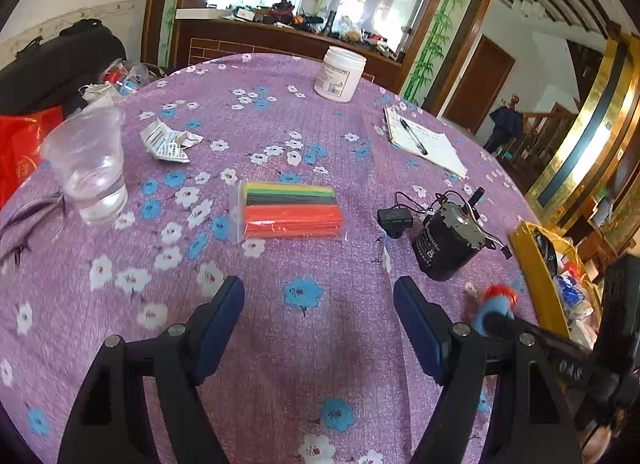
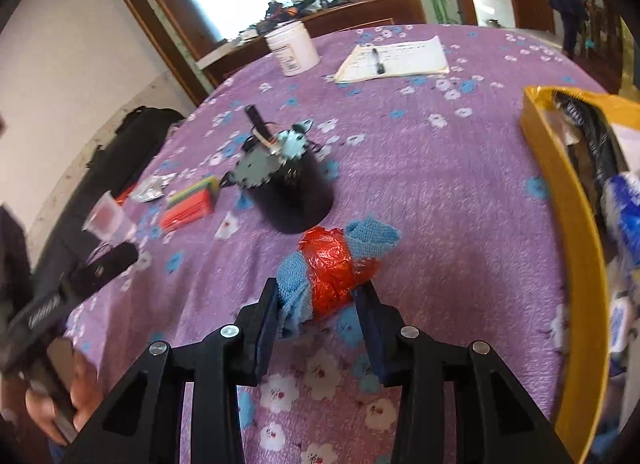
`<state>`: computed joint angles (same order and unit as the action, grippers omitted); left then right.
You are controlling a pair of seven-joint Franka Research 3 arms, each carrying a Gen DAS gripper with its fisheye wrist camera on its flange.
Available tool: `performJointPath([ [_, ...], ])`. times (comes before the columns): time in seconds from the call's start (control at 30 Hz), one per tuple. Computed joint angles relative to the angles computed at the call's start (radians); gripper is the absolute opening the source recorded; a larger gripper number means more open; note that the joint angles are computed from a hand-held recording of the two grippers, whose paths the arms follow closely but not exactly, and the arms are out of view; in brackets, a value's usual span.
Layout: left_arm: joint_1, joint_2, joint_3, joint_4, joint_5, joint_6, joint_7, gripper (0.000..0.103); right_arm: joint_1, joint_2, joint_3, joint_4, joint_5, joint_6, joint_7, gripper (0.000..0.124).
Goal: Organize soft objects
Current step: 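Grasp blue cloth wrapped in red bag with right tool while left tool grasps rainbow tube pack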
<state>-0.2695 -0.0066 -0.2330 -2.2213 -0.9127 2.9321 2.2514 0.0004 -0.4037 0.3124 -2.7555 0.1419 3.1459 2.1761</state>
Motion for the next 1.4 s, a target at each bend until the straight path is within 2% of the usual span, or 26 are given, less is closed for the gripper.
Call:
performJointPath([
  [0.03, 0.005, 0.011, 0.003, 0.014, 0.126, -0.007, -0.101, 0.076, 0.027, 0.004, -0.028, -0.003, 0.010, 0.011, -0.010, 0.042],
  [0.13, 0.030, 0.054, 0.011, 0.108, 0.259, -0.117, -0.195, 0.076, 0.086, 0.008, -0.087, -0.015, 0.046, 0.048, -0.043, 0.042],
  [0.2, 0.042, 0.100, 0.021, 0.188, 0.442, -0.171, -0.366, 0.076, 0.106, 0.008, -0.102, -0.019, 0.069, 0.056, -0.060, 0.042],
  [0.3, 0.063, 0.214, 0.008, 0.368, 0.576, -0.309, -0.432, 0.076, 0.115, 0.012, -0.104, -0.014, 0.092, 0.057, -0.082, 0.042],
  [0.4, 0.060, 0.331, 0.001, 0.508, 0.709, -0.357, -0.492, 0.076, 0.109, 0.011, -0.092, -0.014, 0.105, 0.057, -0.095, 0.042],
  [0.43, 0.077, 0.385, -0.018, 0.574, 0.706, -0.408, -0.479, 0.076, 0.103, 0.010, -0.085, -0.014, 0.109, 0.059, -0.095, 0.042],
  [0.5, 0.089, 0.443, -0.026, 0.633, 0.727, -0.434, -0.522, 0.076, 0.106, 0.009, -0.087, -0.016, 0.117, 0.060, -0.101, 0.042],
  [0.57, 0.135, 0.486, -0.070, 0.677, 0.680, -0.477, -0.490, 0.076, 0.108, 0.012, -0.090, -0.014, 0.124, 0.057, -0.107, 0.042],
  [0.63, 0.178, 0.483, -0.105, 0.667, 0.624, -0.483, -0.449, 0.077, 0.135, 0.015, -0.117, -0.014, 0.134, 0.060, -0.122, 0.042],
  [0.73, 0.245, 0.461, -0.157, 0.646, 0.497, -0.576, -0.352, 0.077, 0.126, 0.008, -0.103, -0.019, 0.142, 0.070, -0.127, 0.042],
  [0.8, 0.245, 0.415, -0.150, 0.592, 0.468, -0.596, -0.311, 0.077, 0.121, 0.005, -0.096, -0.022, 0.148, 0.075, -0.128, 0.042],
  [0.9, 0.256, 0.328, -0.159, 0.489, 0.397, -0.668, -0.167, 0.083, 0.111, 0.001, -0.085, -0.025, 0.157, 0.076, -0.127, 0.042],
  [0.93, 0.250, 0.294, -0.156, 0.450, 0.391, -0.671, -0.121, 0.083, 0.112, 0.001, -0.086, -0.026, 0.158, 0.076, -0.128, 0.042],
  [1.03, 0.185, 0.186, -0.120, 0.310, 0.437, -0.480, -0.089, 0.084, 0.101, -0.001, -0.074, -0.025, 0.159, 0.073, -0.128, 0.042],
  [1.07, 0.160, 0.175, -0.104, 0.293, 0.470, -0.432, -0.109, 0.084, 0.095, -0.002, -0.069, -0.025, 0.158, 0.073, -0.126, 0.042],
  [1.13, 0.097, 0.167, -0.060, 0.258, 0.612, -0.278, -0.223, 0.085, 0.082, -0.005, -0.055, -0.027, 0.156, 0.075, -0.121, 0.042],
  [1.2, 0.055, 0.189, -0.028, 0.263, 0.769, -0.207, -0.324, 0.085, 0.075, -0.008, -0.050, -0.030, 0.155, 0.076, -0.118, 0.042],
  [1.23, 0.041, 0.212, -0.019, 0.284, 0.834, -0.202, -0.364, 0.085, 0.077, -0.007, -0.053, -0.030, 0.155, 0.077, -0.118, 0.042],
  [1.33, 0.054, 0.275, -0.046, 0.357, 0.857, -0.260, -0.347, 0.085, 0.089, -0.005, -0.064, -0.028, 0.155, 0.076, -0.124, 0.042],
  [1.4, 0.029, 0.310, -0.019, 0.387, 0.945, -0.261, -0.416, 0.085, 0.092, -0.005, -0.065, -0.028, 0.154, 0.078, -0.127, 0.042],
])
